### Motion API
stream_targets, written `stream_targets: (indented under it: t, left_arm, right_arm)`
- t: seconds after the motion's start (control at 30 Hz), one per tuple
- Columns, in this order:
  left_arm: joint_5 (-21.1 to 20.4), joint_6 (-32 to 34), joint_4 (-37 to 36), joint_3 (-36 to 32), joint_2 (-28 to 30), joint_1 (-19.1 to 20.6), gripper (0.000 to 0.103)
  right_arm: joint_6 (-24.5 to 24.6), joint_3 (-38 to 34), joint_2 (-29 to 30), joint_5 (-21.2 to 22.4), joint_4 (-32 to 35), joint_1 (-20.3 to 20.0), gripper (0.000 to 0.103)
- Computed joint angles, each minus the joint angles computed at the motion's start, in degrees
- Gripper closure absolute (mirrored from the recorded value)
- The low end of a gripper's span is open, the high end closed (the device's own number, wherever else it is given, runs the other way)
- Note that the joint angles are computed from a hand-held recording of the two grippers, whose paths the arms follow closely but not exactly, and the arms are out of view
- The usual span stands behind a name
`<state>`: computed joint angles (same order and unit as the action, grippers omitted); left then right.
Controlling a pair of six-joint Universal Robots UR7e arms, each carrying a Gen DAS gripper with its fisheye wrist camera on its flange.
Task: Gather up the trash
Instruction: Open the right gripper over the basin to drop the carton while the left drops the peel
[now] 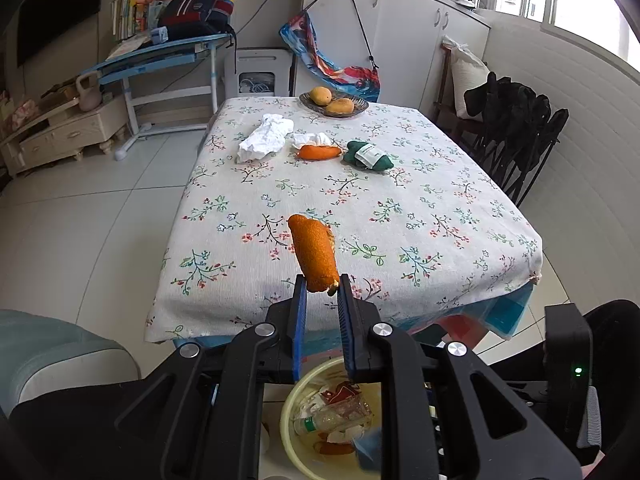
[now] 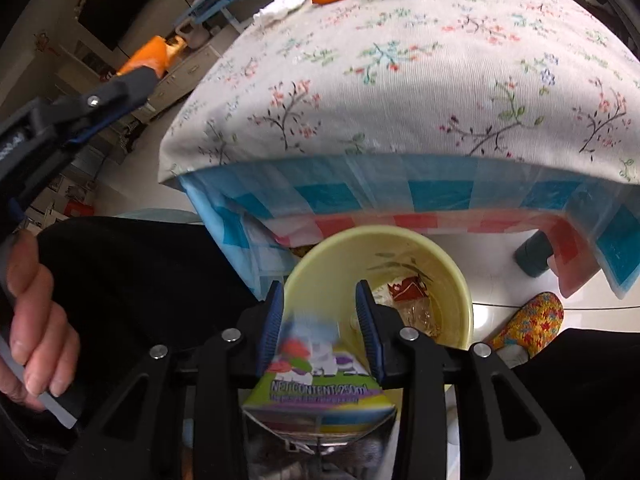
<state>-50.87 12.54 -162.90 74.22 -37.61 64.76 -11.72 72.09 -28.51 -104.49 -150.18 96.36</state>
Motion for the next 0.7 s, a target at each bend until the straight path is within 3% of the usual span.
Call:
stream_targets:
  t: [0.5,0.7]
  left_arm:
    - [-0.2,0.1,0.3,1.4,-0.5,-0.3,0.088]
    - [-0.7,0.1,0.8,2.4,-0.9,-0.4,0.088]
  right_arm:
    - [1.4,2.0,-1.1,1.0,-4.0,-0.1,0.062]
    - [1.9,3.5,-1.8,-0.3,-10.1,0.0,0.054]
